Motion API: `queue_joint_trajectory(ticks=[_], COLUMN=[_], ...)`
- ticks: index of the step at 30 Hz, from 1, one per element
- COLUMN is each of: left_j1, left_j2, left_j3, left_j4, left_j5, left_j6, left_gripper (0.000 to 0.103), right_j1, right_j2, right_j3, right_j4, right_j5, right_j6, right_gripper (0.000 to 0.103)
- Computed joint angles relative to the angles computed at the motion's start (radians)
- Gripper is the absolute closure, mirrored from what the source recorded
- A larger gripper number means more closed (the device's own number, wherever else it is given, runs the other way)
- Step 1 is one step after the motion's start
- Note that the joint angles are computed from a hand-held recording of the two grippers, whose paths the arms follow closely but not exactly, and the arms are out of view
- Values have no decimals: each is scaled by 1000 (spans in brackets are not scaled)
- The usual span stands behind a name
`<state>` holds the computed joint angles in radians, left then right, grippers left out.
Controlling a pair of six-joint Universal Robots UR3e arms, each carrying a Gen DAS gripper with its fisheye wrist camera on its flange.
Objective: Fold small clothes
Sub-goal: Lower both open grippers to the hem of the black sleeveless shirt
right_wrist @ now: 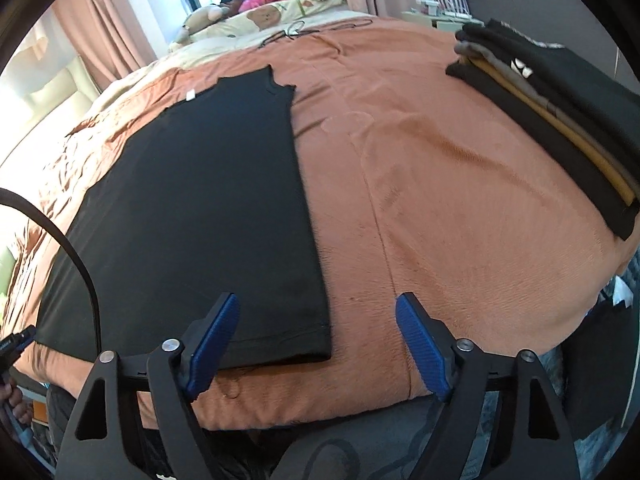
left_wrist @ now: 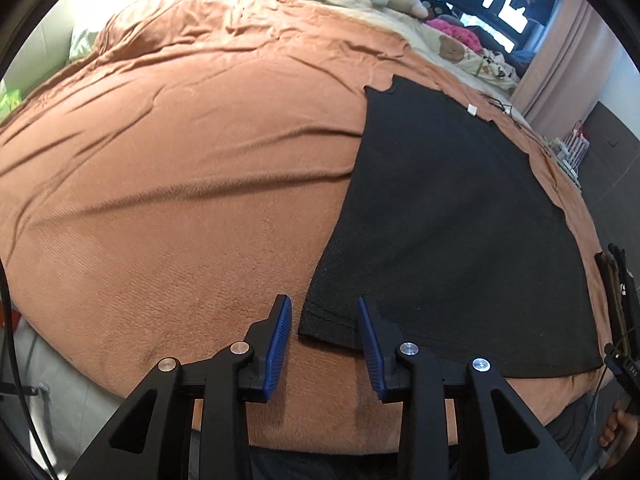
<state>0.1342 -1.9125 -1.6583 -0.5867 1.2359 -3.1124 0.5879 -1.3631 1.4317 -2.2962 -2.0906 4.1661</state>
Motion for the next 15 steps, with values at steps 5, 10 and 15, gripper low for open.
queue_joint_trajectory(ticks=[5, 10, 15], left_j1=[2, 9, 34], left_j2=[-9, -13, 1], left_j3=[-11, -25, -47], left_j4=[24, 48, 39], left_j5=[-4, -13, -57], left_j6=[-9, -14, -30], left_gripper=[67, 73, 76], right_j1=[-35, -67, -87], right_j2=[-21, -46, -67], right_j3=[71, 155, 242], right_j4=[-59, -162, -311], right_j5=[51, 95, 166], right_j6=[-3, -13, -28], right_gripper=[34, 38, 51])
